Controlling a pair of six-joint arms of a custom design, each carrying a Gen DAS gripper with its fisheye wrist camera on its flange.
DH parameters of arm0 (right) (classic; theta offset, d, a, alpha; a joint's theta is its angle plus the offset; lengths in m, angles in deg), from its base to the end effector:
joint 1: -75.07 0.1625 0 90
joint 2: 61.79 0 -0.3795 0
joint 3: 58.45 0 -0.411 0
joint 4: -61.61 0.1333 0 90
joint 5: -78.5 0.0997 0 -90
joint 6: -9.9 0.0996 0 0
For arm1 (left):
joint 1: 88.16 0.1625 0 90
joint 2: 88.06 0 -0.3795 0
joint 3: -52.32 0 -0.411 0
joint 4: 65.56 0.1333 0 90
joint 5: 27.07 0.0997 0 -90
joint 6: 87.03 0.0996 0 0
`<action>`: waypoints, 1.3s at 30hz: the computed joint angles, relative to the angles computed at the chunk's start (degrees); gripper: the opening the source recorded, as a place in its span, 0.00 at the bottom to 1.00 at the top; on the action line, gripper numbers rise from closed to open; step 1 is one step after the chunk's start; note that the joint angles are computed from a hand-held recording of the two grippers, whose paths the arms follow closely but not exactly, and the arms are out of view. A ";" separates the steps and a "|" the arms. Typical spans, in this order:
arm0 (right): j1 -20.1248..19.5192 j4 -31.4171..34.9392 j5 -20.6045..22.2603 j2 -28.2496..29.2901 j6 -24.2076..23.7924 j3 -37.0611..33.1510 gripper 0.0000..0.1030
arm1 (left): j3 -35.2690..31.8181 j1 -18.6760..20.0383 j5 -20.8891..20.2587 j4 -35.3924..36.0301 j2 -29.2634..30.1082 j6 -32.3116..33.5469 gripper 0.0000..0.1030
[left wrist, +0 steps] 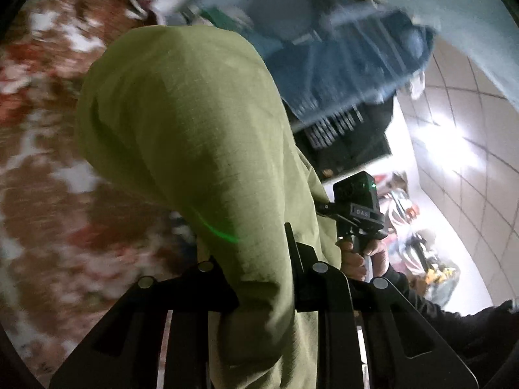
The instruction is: Fold large clothes
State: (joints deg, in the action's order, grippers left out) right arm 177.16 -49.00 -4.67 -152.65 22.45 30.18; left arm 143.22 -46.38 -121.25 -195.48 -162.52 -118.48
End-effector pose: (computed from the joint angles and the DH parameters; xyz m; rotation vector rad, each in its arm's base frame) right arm 0.2540 -0.4930 0.5055 -0.0233 2.8938 -0.5342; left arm -0.3835 -0.5117 0.3604 -0.4292 -2.7660 0.3812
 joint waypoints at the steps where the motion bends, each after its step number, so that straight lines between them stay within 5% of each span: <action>1: -1.95 2.50 -0.38 -1.29 -1.35 -2.06 0.15 | -1.89 -0.35 -1.59 -1.90 4.04 -0.05 0.21; 10: -20.16 14.38 4.41 -2.94 -11.08 -12.87 0.15 | -16.08 -0.09 -9.43 -8.52 29.24 -1.78 0.21; 17: -31.08 12.41 10.03 -2.63 -13.19 -6.16 0.15 | -9.28 4.18 -10.31 -16.20 32.40 -7.02 0.22; 22: -32.85 7.26 13.97 -2.98 -12.64 -0.66 0.18 | -8.37 5.08 -5.11 -11.01 30.89 -5.91 0.26; 27: -31.70 6.97 12.06 -1.65 -12.47 -0.51 0.21 | -9.84 4.19 -0.75 -4.16 29.78 -5.64 0.30; 30: -30.79 7.95 8.16 -0.49 -13.83 -1.86 0.29 | -11.47 4.89 -0.61 -1.34 30.63 -5.46 0.40; 32: -32.08 8.91 9.88 -0.86 -14.28 -1.70 0.31 | -13.04 4.27 1.89 1.99 31.42 -5.30 0.68; 35: -32.81 11.05 10.22 -2.08 -15.27 -1.97 0.36 | -12.86 3.84 1.78 3.34 31.01 -5.04 0.80; 39: -32.01 11.84 5.00 -4.30 -17.15 -1.92 0.54 | -13.52 1.72 7.09 7.94 29.70 -4.14 0.85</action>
